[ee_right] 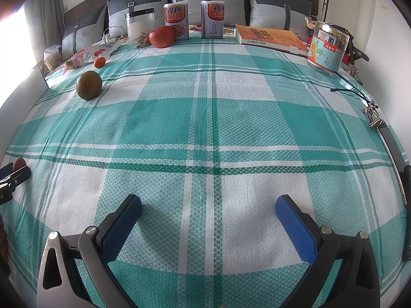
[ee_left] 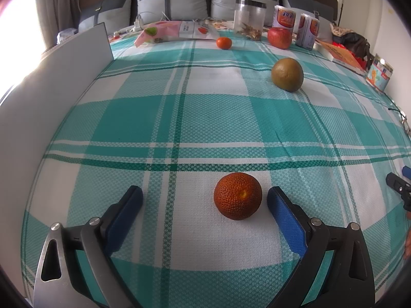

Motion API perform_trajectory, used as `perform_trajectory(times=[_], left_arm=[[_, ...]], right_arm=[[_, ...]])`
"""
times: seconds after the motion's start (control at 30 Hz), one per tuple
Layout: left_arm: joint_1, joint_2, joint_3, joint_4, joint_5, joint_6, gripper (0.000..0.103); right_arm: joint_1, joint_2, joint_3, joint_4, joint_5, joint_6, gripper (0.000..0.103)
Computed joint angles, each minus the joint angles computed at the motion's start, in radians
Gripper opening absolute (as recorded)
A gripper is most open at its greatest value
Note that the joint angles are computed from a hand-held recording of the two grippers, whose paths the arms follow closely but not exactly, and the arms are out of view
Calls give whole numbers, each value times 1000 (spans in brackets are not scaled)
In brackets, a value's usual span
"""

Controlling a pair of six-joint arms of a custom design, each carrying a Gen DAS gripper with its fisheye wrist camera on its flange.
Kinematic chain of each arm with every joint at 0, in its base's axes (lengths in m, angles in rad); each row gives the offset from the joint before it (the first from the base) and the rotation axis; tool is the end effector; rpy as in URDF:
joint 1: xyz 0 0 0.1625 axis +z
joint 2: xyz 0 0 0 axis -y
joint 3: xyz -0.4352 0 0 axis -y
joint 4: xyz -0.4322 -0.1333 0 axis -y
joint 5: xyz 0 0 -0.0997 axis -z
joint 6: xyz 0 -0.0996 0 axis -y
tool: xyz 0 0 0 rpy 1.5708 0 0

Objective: Organize fruits
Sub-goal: 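Lower the tomato onto the sheet and open the left tool, then grasp the kiwi with the right tool and lift it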

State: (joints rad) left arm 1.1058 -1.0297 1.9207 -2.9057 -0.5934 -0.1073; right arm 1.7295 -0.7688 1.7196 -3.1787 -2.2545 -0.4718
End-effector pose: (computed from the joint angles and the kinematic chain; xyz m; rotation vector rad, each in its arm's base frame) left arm -0.0805 -0.6419 0.1919 0.1313 2.2065 -0.8045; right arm 0.1786 -0.6702 0.1131 0.4475 -2.2711 0.6463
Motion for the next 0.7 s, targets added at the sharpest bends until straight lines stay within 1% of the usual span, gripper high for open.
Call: perform_trajectory(times=[0.1,0.17,0.2,0.27,0.3,0.33,0.43,0.53,0.6,0.7], left_arm=[[0,1,-1,0,4,1,99],[1,1,-1,0,4,2,99],[1,1,-2,0,4,2,99],[1,1,-2,0,4,2,99],[1,2,-2,1,4,1,99],[1,2,-2,1,4,1,99],[1,1,-2,0,4,2,99],[1,2,-2,0,4,2,99],[1,2,-2,1,5,1,99],[1,2,-2,0,5,1,100]], right_arm=[[1,-2,-3,16,-3,6,103],[10,11,-33,55,-13,34,103],[13,17,-47,72,2,41,103],[25,45,-99,113,73,38,103],[33,68,-138,139,117,24,103],[40,90,-170,153,142,10,103],[75,199,-326,219,210,-71,103],[103,305,-475,284,199,-111,102],[118,381,-591,367,172,-102,102],[129,451,-697,443,123,-97,97]])
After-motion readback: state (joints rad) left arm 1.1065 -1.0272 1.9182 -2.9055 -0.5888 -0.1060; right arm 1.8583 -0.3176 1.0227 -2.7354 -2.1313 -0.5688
